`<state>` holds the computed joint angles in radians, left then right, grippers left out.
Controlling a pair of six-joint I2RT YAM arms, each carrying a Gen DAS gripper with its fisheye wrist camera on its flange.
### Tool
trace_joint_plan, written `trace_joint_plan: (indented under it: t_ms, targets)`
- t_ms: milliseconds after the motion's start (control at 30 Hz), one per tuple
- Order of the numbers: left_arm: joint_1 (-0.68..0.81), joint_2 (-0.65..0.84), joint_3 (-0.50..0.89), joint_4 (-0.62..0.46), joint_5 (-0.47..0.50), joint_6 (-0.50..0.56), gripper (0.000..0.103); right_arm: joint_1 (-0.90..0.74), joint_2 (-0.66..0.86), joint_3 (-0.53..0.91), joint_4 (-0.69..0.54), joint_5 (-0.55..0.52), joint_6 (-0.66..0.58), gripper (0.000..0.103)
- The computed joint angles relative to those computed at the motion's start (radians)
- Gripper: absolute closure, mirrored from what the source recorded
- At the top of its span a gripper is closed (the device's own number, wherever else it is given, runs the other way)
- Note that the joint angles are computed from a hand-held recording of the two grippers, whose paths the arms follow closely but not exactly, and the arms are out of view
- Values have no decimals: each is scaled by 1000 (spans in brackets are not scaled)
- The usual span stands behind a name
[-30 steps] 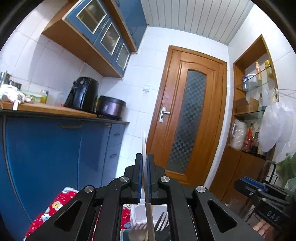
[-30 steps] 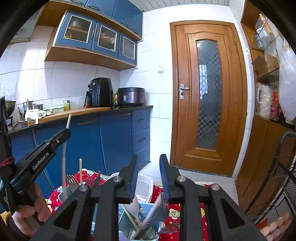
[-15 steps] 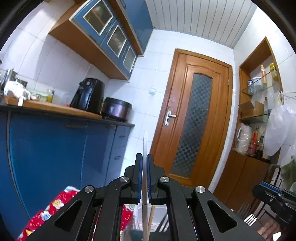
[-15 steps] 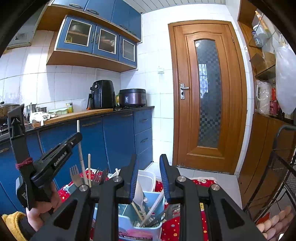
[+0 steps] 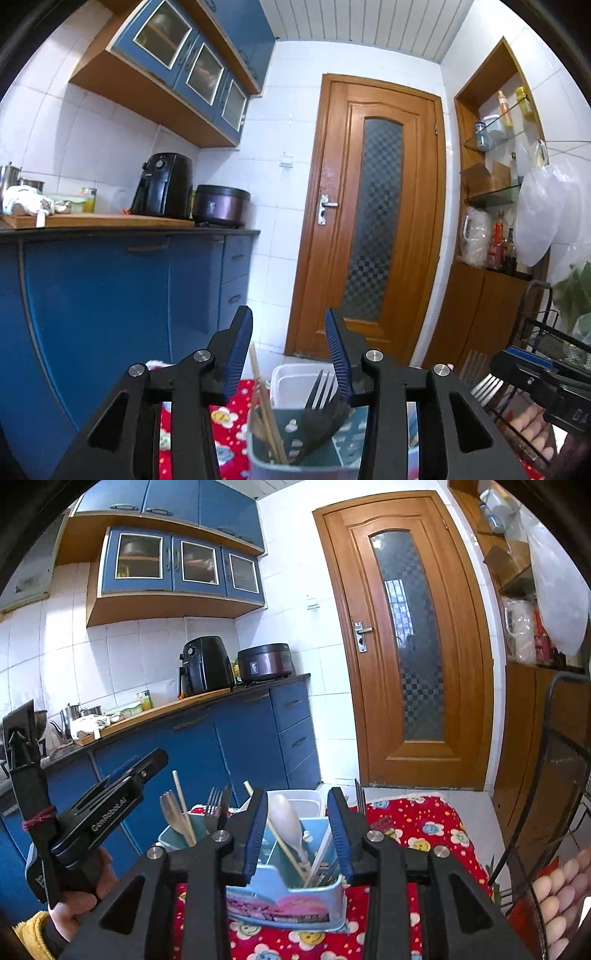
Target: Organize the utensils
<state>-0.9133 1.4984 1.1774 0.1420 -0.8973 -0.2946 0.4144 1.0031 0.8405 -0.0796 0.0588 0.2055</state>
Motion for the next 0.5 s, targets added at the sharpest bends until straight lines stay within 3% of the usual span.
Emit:
trace_joint_plan:
  t_ms: [267, 367, 500]
  targets:
    - [-67, -107, -4, -283, -13, -187, 59, 34, -127, -59, -81, 10, 52, 57]
    - [-108, -130, 0, -389, -26, -258, 48, 63, -167, -80, -114, 34, 68, 52]
    - [-168, -145, 11, -500, -55, -331, 43, 94, -216, -112, -156, 64, 88, 42]
